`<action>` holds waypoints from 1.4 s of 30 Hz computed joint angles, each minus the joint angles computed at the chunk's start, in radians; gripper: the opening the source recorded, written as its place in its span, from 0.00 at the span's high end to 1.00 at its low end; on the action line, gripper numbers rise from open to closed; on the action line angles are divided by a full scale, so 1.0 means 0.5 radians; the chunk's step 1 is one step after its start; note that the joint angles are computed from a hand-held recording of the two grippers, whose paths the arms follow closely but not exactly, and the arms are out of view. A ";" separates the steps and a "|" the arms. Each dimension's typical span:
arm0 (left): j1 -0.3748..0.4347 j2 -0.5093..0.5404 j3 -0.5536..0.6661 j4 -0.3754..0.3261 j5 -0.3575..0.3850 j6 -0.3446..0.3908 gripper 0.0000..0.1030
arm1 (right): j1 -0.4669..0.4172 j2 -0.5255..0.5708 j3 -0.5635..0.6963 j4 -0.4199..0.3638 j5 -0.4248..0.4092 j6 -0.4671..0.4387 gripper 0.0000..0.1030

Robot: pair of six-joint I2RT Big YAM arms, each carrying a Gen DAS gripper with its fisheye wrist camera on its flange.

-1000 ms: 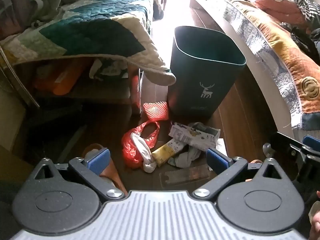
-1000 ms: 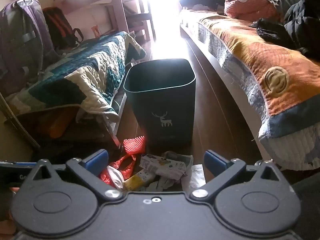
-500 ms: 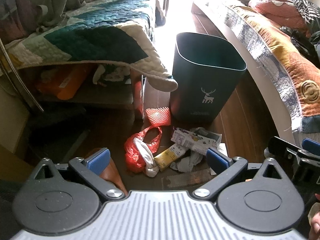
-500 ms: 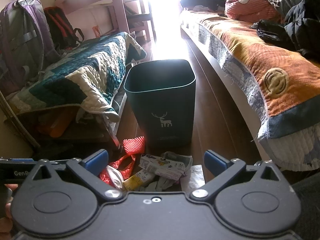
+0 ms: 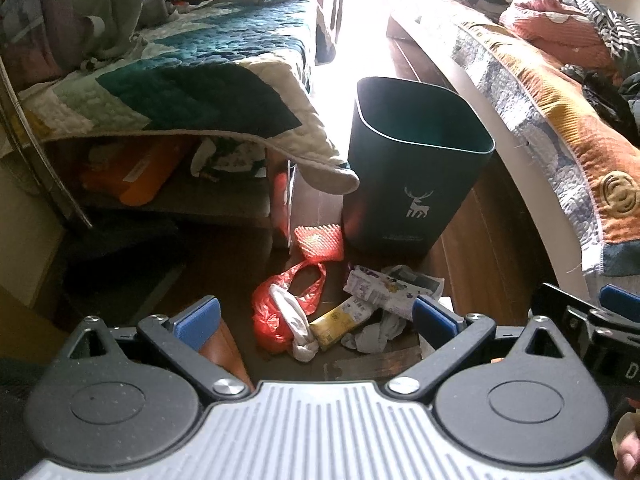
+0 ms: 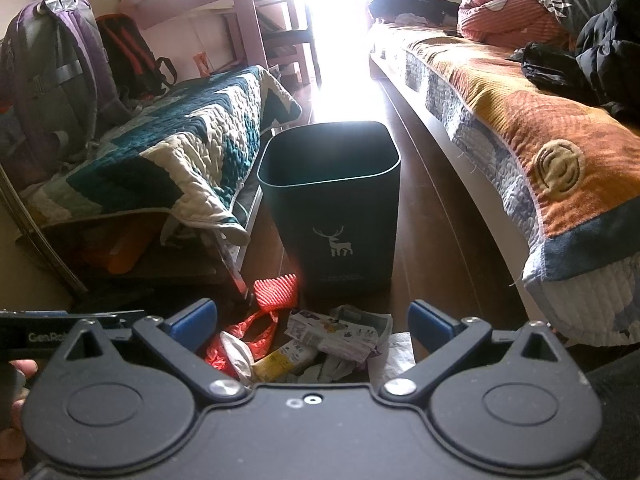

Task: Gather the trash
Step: 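Approach the trash pile beside the green wastebasket with both tools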

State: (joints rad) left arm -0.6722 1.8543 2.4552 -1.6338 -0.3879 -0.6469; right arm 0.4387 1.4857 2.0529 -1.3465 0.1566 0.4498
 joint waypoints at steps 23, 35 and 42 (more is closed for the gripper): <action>-0.002 -0.032 -0.059 0.100 0.031 0.068 0.00 | 0.015 0.008 0.012 0.016 0.012 -0.013 0.01; 0.013 -0.063 -0.114 0.176 0.066 0.085 0.00 | -0.005 0.036 0.063 -0.029 -0.061 -0.047 0.03; 0.030 -0.063 -0.108 0.224 0.078 0.071 0.00 | -0.004 0.100 0.177 -0.116 -0.102 -0.078 0.04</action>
